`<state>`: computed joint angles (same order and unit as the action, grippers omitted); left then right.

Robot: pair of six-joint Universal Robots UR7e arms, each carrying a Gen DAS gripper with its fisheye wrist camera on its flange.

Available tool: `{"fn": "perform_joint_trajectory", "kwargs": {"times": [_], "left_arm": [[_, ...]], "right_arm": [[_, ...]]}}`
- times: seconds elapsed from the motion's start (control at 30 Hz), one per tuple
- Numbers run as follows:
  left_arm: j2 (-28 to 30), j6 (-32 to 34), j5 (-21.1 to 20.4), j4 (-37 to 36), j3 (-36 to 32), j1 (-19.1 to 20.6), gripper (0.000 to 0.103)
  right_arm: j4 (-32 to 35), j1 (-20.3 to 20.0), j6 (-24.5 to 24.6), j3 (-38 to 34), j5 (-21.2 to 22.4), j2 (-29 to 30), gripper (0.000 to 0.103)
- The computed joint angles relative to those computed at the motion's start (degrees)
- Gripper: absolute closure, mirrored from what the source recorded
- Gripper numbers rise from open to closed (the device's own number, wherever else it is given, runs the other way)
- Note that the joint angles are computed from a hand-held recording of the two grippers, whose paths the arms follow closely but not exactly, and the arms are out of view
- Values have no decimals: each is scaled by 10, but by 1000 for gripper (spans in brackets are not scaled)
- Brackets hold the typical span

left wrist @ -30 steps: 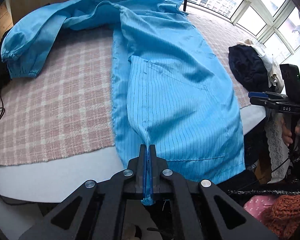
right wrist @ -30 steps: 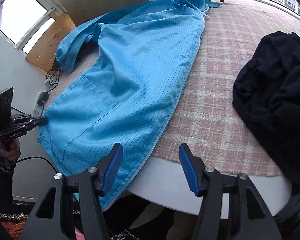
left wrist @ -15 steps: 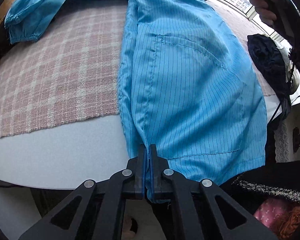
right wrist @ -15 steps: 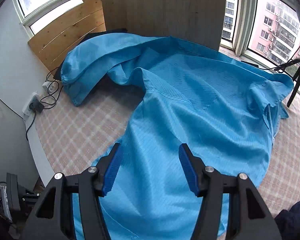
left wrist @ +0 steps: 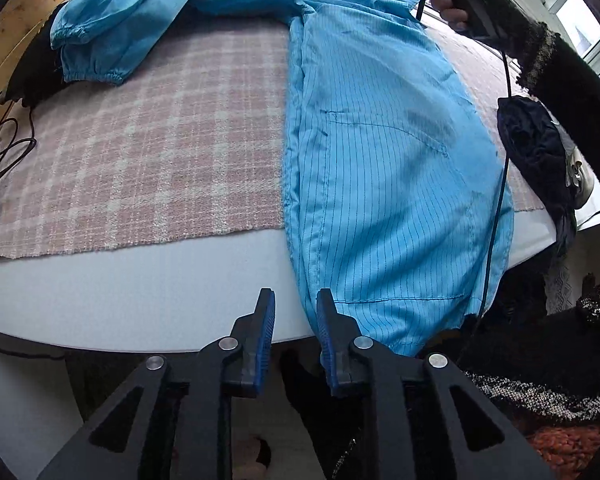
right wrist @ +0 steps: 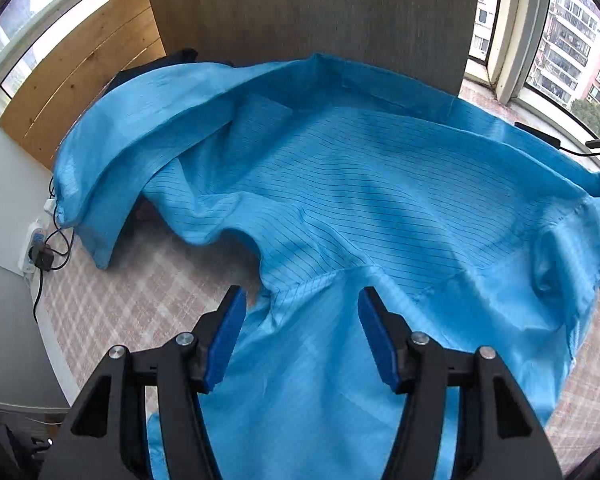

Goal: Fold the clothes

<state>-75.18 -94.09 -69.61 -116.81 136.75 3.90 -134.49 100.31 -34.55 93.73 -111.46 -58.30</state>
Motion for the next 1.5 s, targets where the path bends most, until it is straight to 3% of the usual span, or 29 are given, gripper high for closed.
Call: {"fn": "perform_joint_trajectory", "kwargs": {"times": [0.07,0.17,0.33,0.47,0.67,0.73,0.83,0.9,0.93,0.97,1.03,1.2,1.37,1.5], "left_arm": [[-17,-3,12,-15,9,1,66],[0,55,30,-41,2,51,57],[85,145,14,-83,-27,133,55],[119,180,5,-133,-23,154,57],[152,211,16,-169,-22,157,69],[157,218,22,-190,-15,160,85],[161,228,23,-241,1,171,99],[167,231,26,-256,4,174,100],[170,232,28,-261,5,173,101],[170,231,31,-266,6,168,101],[166,228,36,-284,10,155,101],[163,226,40,-322,8,115,101],[207,245,21,-355,-16,93,101],[238,236,-21,-358,-28,94,98]], "right_arm": [[3,-11,-21,55,20,-82,45],[7,-49,-47,151,44,-220,41],[24,-155,-46,280,62,-395,41],[24,-248,-68,367,85,-495,41],[8,-277,-94,430,86,-519,41],[0,-272,-103,443,79,-516,41],[-12,-276,-130,458,100,-516,42],[0,-277,-128,455,106,-507,67],[16,-278,-120,447,109,-502,88],[45,-283,-109,433,116,-500,91],[100,-293,-90,406,131,-498,95],[205,-296,-111,343,155,-544,97],[242,-272,-142,314,104,-576,97],[216,-291,-165,333,68,-591,97]]}}
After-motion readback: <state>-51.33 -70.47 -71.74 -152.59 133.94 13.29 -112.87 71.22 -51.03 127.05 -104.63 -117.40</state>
